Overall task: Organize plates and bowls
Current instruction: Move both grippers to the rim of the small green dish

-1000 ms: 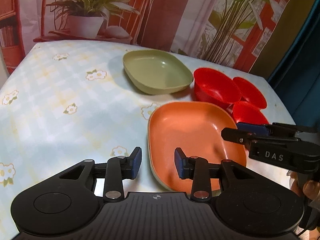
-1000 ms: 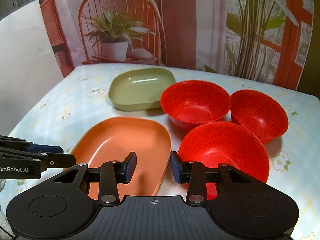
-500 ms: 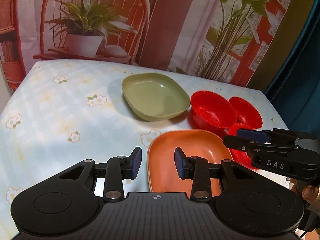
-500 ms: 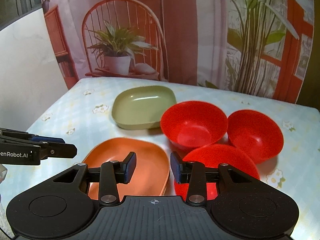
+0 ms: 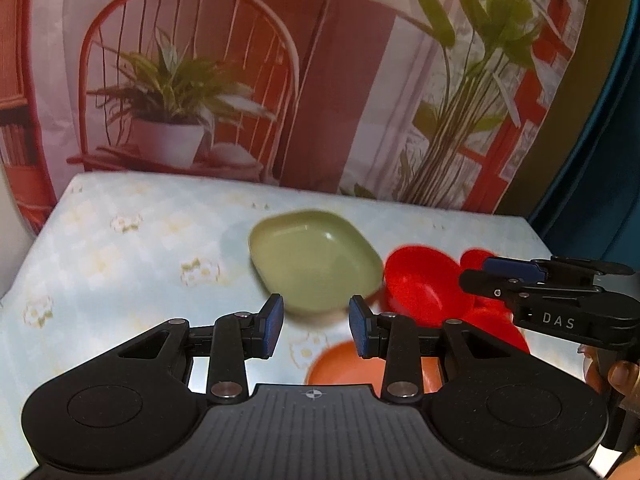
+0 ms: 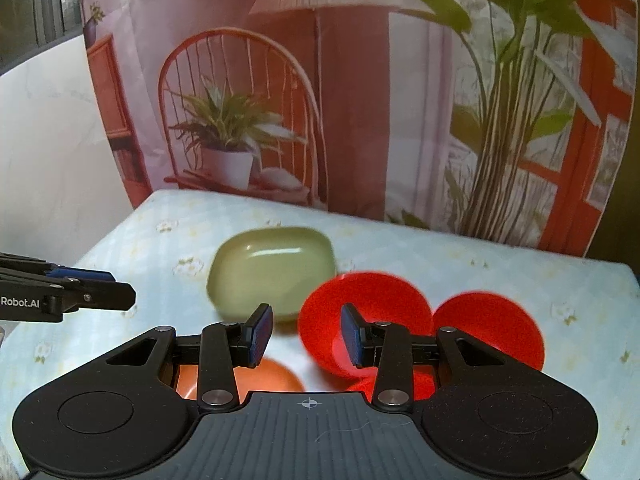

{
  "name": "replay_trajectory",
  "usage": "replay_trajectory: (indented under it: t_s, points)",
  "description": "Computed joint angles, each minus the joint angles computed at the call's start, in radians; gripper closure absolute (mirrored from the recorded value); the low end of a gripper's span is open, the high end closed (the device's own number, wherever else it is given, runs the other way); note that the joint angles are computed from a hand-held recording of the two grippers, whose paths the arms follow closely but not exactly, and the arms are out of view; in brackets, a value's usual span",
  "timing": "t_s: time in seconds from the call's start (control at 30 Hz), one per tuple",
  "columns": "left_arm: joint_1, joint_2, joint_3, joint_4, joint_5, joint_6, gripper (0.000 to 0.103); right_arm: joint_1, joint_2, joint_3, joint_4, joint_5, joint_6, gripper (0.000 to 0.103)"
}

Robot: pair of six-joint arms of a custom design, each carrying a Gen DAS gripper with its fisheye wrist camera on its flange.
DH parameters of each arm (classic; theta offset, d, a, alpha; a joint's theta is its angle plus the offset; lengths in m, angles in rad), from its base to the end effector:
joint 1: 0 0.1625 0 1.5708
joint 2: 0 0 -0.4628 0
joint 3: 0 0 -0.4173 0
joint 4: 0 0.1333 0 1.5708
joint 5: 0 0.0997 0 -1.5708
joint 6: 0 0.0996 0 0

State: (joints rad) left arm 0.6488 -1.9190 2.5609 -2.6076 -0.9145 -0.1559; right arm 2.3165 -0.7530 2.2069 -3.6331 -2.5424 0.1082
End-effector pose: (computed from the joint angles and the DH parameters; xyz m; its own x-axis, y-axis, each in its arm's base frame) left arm -0.1208 -0.3351 0.3132 -0.7719 0.3969 -0.4967 0.6232 0.6270 -0.4675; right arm 0.3769 -0.3329 0.0754 -0.7904 0.0294 0.6119 -0.4742 0.6032 -0.6414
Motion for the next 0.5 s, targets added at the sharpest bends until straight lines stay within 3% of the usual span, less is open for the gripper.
replay_trajectory:
  t_s: [0.5]
  points:
    - [0.033, 0.155, -0.096, -0.232, 0.045, 0.151, 0.065, -0.067, -0.039, -0.1, -0.038, 0.025, -0.193, 0.067]
